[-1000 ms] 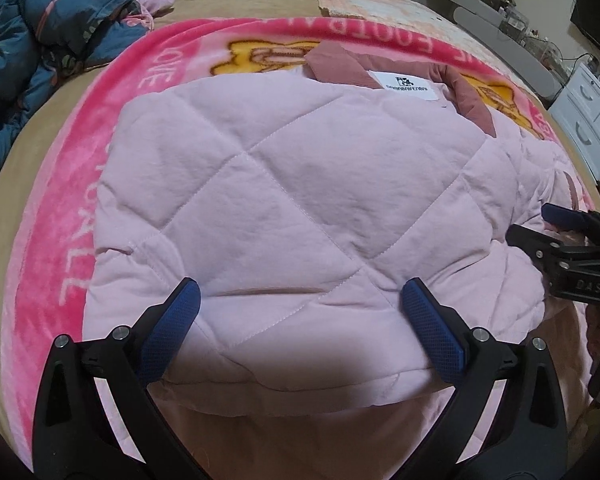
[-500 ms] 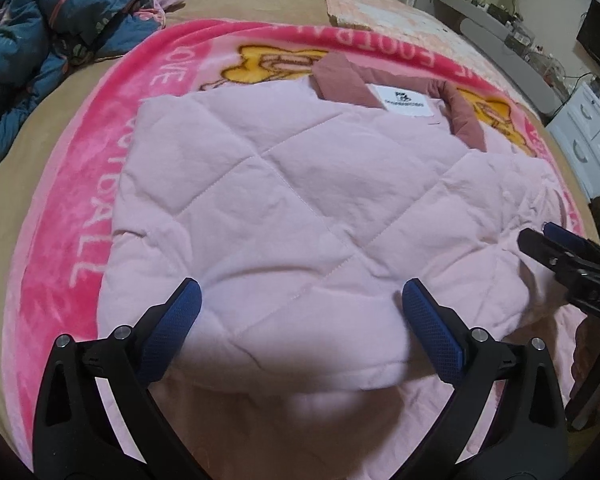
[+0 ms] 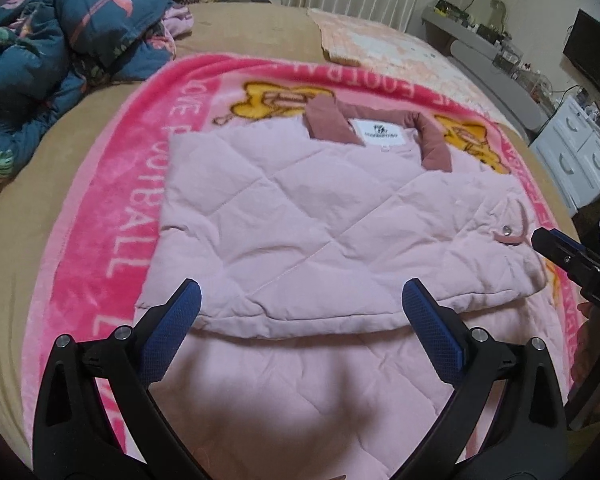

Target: Fold large clothes

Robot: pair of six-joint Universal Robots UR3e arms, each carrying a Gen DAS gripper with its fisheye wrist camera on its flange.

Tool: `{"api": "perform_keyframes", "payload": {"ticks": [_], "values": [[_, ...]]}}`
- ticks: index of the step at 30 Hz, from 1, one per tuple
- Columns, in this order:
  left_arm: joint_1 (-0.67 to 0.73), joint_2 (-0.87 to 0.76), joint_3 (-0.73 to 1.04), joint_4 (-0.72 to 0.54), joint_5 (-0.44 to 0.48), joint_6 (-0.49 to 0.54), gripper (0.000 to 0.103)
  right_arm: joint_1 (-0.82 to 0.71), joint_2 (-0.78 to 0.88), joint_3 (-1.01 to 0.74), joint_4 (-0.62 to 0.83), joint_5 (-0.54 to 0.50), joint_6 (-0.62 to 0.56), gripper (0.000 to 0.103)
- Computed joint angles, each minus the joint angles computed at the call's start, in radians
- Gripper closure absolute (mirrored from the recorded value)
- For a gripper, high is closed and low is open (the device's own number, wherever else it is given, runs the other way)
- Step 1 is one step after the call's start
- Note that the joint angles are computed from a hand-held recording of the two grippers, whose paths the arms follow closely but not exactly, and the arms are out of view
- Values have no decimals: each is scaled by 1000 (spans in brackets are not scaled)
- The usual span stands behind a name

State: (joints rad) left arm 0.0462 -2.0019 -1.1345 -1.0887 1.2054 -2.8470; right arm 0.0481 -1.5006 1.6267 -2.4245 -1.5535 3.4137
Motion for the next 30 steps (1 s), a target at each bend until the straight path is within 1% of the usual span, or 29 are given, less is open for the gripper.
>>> {"api": "perform_keyframes", "payload": {"ticks": [10, 14, 22, 26, 30], "values": [[35, 123, -67, 2, -45, 3, 9, 18, -112, -2, 53, -17, 0, 9], [52, 180, -99, -1, -65, 12, 9, 2, -159, 19, 67, 18, 2, 9], [89, 287, -157, -17, -108, 33, 9, -1, -266, 59, 82, 23, 12, 9], [106, 342, -186, -27, -132, 48, 9, -4, -317, 58, 110, 42, 16, 9], [125, 396, -216, -45, -159, 63, 9, 20, -363, 44, 138, 30, 18, 9]]}}
